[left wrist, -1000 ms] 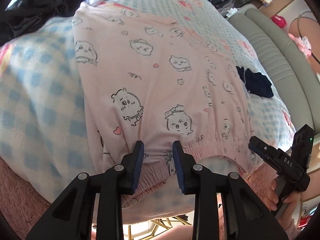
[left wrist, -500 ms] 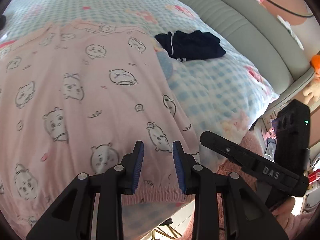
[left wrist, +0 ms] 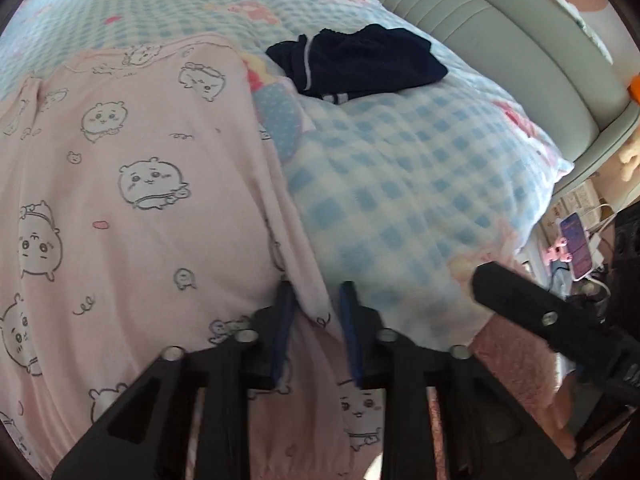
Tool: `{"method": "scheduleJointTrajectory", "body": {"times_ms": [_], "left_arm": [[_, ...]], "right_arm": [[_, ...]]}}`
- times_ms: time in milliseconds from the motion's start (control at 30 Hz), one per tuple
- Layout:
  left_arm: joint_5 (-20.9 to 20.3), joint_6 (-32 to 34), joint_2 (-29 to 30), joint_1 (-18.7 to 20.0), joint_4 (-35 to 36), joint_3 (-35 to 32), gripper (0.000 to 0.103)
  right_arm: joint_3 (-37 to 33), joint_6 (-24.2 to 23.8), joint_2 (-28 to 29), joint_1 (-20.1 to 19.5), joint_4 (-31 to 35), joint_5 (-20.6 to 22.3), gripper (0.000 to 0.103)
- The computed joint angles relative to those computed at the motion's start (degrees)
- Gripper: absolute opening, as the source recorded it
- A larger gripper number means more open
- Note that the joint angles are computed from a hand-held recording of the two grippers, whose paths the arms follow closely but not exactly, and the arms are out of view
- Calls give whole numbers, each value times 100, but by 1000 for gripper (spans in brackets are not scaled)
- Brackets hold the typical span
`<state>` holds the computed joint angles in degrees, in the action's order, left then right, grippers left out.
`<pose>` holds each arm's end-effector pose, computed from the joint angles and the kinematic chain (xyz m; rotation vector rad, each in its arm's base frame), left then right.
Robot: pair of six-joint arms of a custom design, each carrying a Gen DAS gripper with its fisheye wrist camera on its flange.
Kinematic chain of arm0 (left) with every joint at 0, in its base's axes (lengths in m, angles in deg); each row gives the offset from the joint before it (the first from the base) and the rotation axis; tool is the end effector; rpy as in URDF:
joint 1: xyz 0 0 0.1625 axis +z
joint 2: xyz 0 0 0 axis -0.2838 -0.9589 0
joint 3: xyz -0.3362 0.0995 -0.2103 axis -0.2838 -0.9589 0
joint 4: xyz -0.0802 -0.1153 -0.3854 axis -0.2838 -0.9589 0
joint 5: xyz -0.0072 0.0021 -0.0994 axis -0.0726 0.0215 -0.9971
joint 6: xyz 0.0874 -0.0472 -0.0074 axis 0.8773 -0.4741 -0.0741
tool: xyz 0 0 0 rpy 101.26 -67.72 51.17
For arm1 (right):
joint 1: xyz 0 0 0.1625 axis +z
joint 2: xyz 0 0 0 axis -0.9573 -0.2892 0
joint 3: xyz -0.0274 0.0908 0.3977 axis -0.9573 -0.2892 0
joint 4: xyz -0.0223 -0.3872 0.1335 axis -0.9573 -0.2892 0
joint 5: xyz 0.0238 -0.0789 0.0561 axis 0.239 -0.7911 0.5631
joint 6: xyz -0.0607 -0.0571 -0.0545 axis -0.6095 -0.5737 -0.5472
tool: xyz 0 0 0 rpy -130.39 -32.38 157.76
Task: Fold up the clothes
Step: 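Grasp the pants waistband with the left gripper while the right gripper grasps the leg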
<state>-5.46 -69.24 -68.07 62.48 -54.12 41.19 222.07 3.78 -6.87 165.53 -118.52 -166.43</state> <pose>-0.3345 -0.5542 -0.0214 1.1272 2.7878 0.0501 0.0923 -0.3907 0.2715 -0.5392 -2.3603 1.1776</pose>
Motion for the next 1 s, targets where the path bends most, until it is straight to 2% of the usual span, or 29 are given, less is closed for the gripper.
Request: {"method": "scheduleJointTrajectory", "body": {"times_ms": [133, 200, 267, 367, 433, 467, 567, 633, 700, 733, 767, 833, 900, 933, 967, 1000], "left_arm": [[2, -142, -231, 140, -231, 119, 7], [-222, -73, -288, 280, 86, -48, 9], [-247, -1, -282, 392, 312, -282, 16], [-115, -9, -145, 549, 445, -762, 28], [42, -121, 67, 661, 557, -1247, 30], [261, -180, 217, 690, 598, -1525, 30], [1194, -251, 845, 730, 914, -2595, 30], [1474, -193, 1297, 788, 1238, -3393, 30], [1586, -56, 1778, 843, 1652, -4238, 43], [1677, 29, 2032, 858, 1839, -4650, 56], [1805, 132, 2289, 867, 1985, -5038, 58], [2035, 390, 2786, 885, 2239, -5770, 56], [2276, 562, 3186, 897, 2422, -6353, 37], [2399, 636, 3388, 902, 2517, -6655, 21], [2419, 702, 3452, 912, 2474, -6743, 11], [2361, 761, 3409, 924, 2328, -6665, 11]], "right_arm": [[-337, -393, 30, -59, 559, 135, 64], [-632, -697, 96, -76, 794, 126, 64], [-996, -912, 198, -119, 960, 114, 64], [-1610, -1157, 400, -306, 1467, 429, 64], [-1986, -1217, 604, -457, 1887, 766, 64], [-2154, -1176, 703, -529, 2078, 887, 64], [-2658, -1051, 1055, -598, 2302, 654, 63], [-3009, -1096, 1260, -643, 2464, 541, 64], [-3395, -1111, 1476, -690, 2818, 508, 64], [-3549, -1107, 1577, -717, 2948, 503, 64], [-3666, -1092, 1670, -746, 3037, 509, 63], [-3871, -1060, 1834, -794, 3186, 516, 63], [-3962, -1039, 1921, -816, 3229, 515, 64], [-3965, -1052, 1931, -814, 3214, 514, 64], [-3951, -1059, 1927, -807, 3183, 507, 63], [-3923, -1062, 1904, -798, 3135, 505, 63]]}}
